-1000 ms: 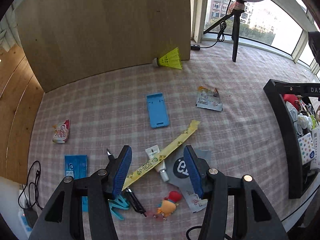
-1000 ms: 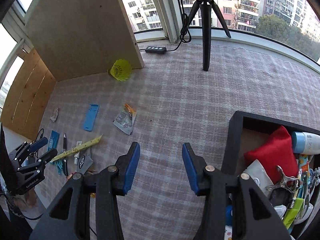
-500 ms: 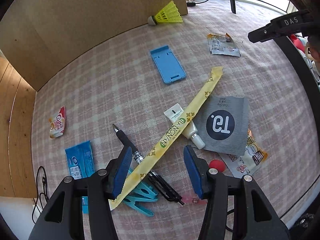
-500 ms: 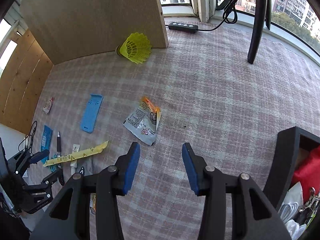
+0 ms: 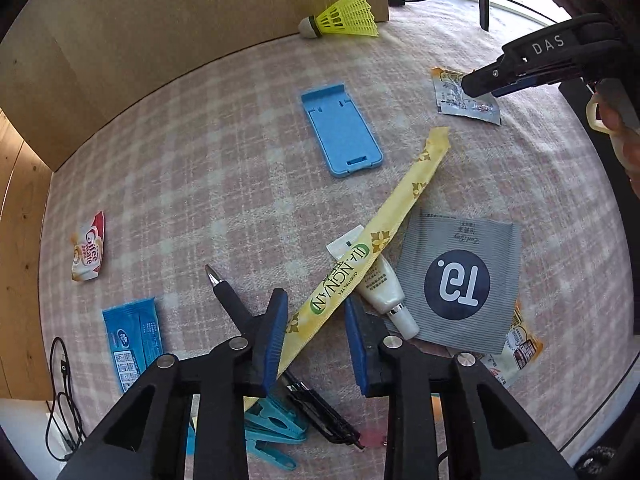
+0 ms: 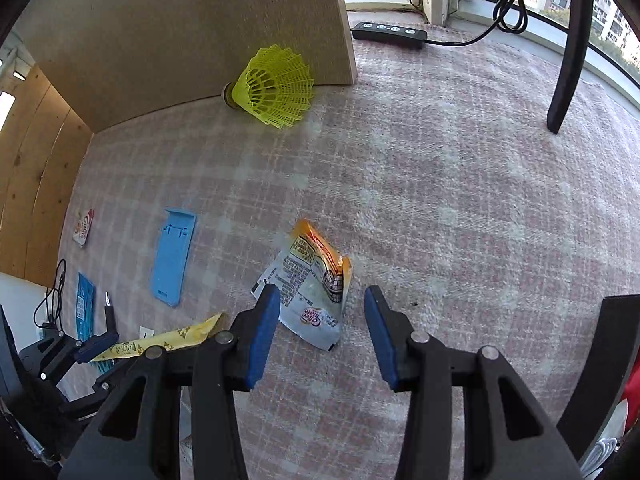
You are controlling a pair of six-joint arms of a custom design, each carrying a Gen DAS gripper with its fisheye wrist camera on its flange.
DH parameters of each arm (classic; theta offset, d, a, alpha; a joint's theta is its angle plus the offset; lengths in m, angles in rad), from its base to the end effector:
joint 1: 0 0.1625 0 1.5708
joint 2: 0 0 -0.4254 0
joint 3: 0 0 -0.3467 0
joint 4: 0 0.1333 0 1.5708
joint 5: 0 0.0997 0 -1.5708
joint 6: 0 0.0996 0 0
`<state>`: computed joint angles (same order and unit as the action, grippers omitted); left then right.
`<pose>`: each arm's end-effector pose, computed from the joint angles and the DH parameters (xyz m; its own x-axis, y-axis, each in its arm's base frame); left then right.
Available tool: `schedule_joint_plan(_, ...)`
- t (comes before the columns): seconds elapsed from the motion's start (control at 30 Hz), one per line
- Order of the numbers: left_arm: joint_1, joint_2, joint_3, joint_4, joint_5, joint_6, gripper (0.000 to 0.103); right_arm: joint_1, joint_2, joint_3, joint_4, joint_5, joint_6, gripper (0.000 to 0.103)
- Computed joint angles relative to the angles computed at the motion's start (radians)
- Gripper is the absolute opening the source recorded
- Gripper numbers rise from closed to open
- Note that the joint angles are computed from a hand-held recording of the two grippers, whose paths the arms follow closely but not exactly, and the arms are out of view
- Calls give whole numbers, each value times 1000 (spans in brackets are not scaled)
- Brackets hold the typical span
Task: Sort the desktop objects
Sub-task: 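Grasp the yellow snack stick with the left gripper while the right grasps the orange snack packet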
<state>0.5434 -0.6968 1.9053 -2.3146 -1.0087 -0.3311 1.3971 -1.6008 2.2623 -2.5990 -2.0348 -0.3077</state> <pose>-0.3320 -0.4183 -0.0087 -0.4691 0.6515 -0.5963 0.6479 0.7127 0.2689 0.0207 -0.3953 0.3273 -0.8619 0.0194 0.5067 -0.1046 0.9710 -0.2152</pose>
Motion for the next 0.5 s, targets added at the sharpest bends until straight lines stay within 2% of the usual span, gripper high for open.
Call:
schedule_joint_plan(0.13, 3, 6, -6, -17, -9, -30, 24, 21, 27, 22, -74, -24, -17, 41)
schedule_joint_plan(0.2, 6, 7, -5, -31, -21, -51, 22, 28, 31, 30, -82, -30, -24, 20)
schedule_joint_plan(0.27, 6, 7, -1, -52, -33, -75, 21, 29, 28, 40, -85, -30, -31, 13)
schedule_joint_plan(0.3, 5, 7, 2, -62, -37, -86, 20, 27, 23, 47, -92, -27, -35, 13)
schedule_joint_plan(0.4, -2, 7, 7, -75, -47, -124, 10, 10, -10, 60, -84, 2, -28, 12)
schedule_joint_plan(0.5, -10, -2, 16, -90, -65, -158, 10, -6, -61, 69, -70, 37, -29, 11)
